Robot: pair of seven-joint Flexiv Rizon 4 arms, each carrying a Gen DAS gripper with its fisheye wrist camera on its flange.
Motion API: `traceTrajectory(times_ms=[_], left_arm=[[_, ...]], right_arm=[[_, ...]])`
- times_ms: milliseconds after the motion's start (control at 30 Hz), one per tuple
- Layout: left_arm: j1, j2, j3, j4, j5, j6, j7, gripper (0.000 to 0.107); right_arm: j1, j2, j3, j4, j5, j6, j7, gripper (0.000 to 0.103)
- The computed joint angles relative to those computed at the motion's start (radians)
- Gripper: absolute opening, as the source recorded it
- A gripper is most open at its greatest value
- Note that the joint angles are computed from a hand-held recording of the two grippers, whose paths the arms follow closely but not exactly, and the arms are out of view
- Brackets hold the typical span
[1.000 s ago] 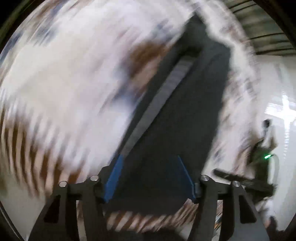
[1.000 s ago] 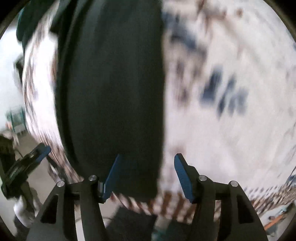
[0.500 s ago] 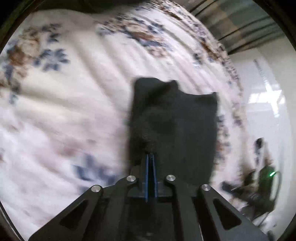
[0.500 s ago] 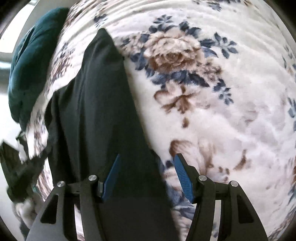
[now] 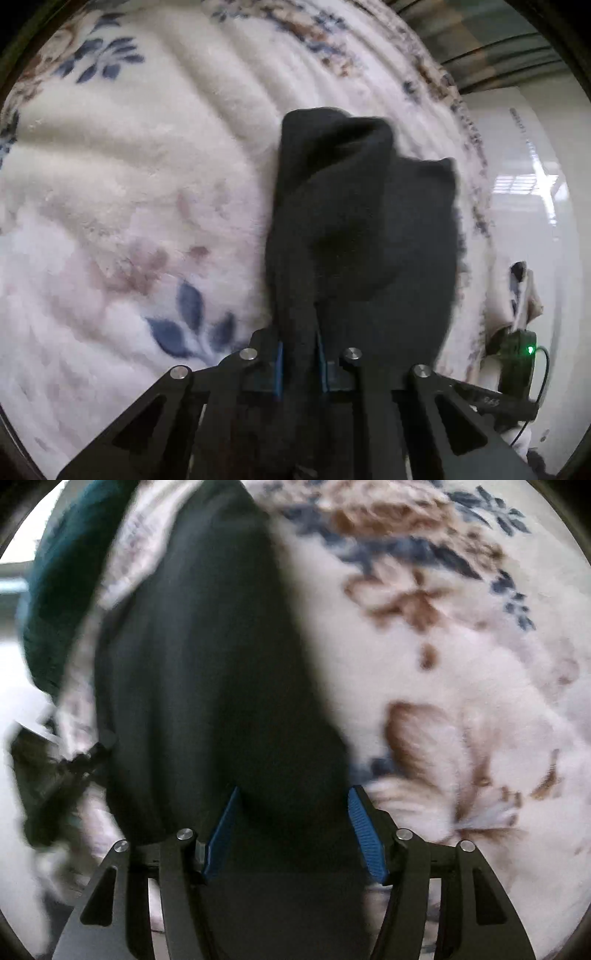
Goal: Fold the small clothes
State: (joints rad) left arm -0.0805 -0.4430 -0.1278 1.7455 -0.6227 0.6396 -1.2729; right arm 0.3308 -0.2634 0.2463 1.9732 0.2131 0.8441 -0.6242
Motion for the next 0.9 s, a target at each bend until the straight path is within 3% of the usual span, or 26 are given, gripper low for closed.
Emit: traceTrajectory(times_ms=[67, 133, 167, 200, 233, 367, 433, 467, 500, 533, 567, 600, 633, 833, 900], left_arm=[[0.017, -0.021, -0.006, -0.043, -0.007, -0.053, -0.004, 0.014], [0.026, -0.023, -0.013, -0.076, -0.021, -0.066, 0.017, 0.033], [0.032, -0.025, -0.023, -0.081, -0.051, -0.062, 0.033, 0.056], [0.043, -0.032, -0.04, -0.087, -0.102, -0.054, 0.061, 0.068], [0.045, -0.045, -0.045, -0.1, -0.125, -0.044, 0.071, 0.069], [0.019, -0.154, -0.042, -0.228, -0.087, -0.017, -0.002, 0.068], [0.006, -0.216, -0.043, -0.295, -0.054, -0.006, -0.048, 0.066], [0.002, -0.227, -0.047, -0.305, -0.047, 0.017, -0.053, 0.056], [0.002, -0.23, -0.055, -0.302, -0.047, 0.043, -0.045, 0.027], [0.007, -0.236, -0.072, -0.307, -0.057, 0.054, -0.029, 0.017], [0.0, -0.235, -0.068, -0.313, -0.043, 0.07, -0.033, 0.016], [-0.003, -0.229, -0.069, -0.307, -0.036, 0.1, -0.023, 0.007], [-0.004, -0.222, -0.067, -0.305, -0.026, 0.124, -0.013, 0.006], [0.007, -0.289, -0.041, -0.41, 0.069, 0.058, -0.073, 0.004], [0.025, -0.286, -0.06, -0.411, 0.052, 0.014, -0.067, 0.013]], right_arm=[[-0.002, 0.013, -0.004, 0.0, -0.015, -0.018, -0.003, 0.057], [-0.026, 0.03, 0.004, -0.002, 0.036, 0.046, -0.066, 0.057], [-0.036, 0.029, 0.002, -0.011, 0.059, 0.077, -0.087, 0.058], [-0.044, 0.022, 0.0, -0.024, 0.077, 0.092, -0.105, 0.058], [-0.058, 0.002, -0.005, -0.051, 0.103, 0.112, -0.126, 0.058], [-0.069, -0.101, -0.053, -0.146, 0.06, 0.203, -0.102, 0.058], [-0.113, -0.183, -0.029, -0.243, 0.085, 0.213, -0.156, 0.058], [-0.127, -0.215, -0.02, -0.284, 0.097, 0.214, -0.166, 0.059], [-0.149, -0.256, -0.002, -0.338, 0.118, 0.202, -0.187, 0.059], [-0.166, -0.28, 0.014, -0.369, 0.137, 0.202, -0.208, 0.058], [-0.156, -0.293, 0.004, -0.375, 0.128, 0.242, -0.203, 0.041], [-0.125, -0.302, -0.038, -0.381, 0.07, 0.251, -0.172, 0.021], [-0.1, -0.306, -0.074, -0.385, 0.01, 0.227, -0.135, 0.003], [-0.112, -0.363, -0.084, -0.449, -0.097, 0.109, -0.086, 0.002], [-0.133, -0.376, -0.053, -0.482, -0.072, 0.073, -0.1, 0.003]])
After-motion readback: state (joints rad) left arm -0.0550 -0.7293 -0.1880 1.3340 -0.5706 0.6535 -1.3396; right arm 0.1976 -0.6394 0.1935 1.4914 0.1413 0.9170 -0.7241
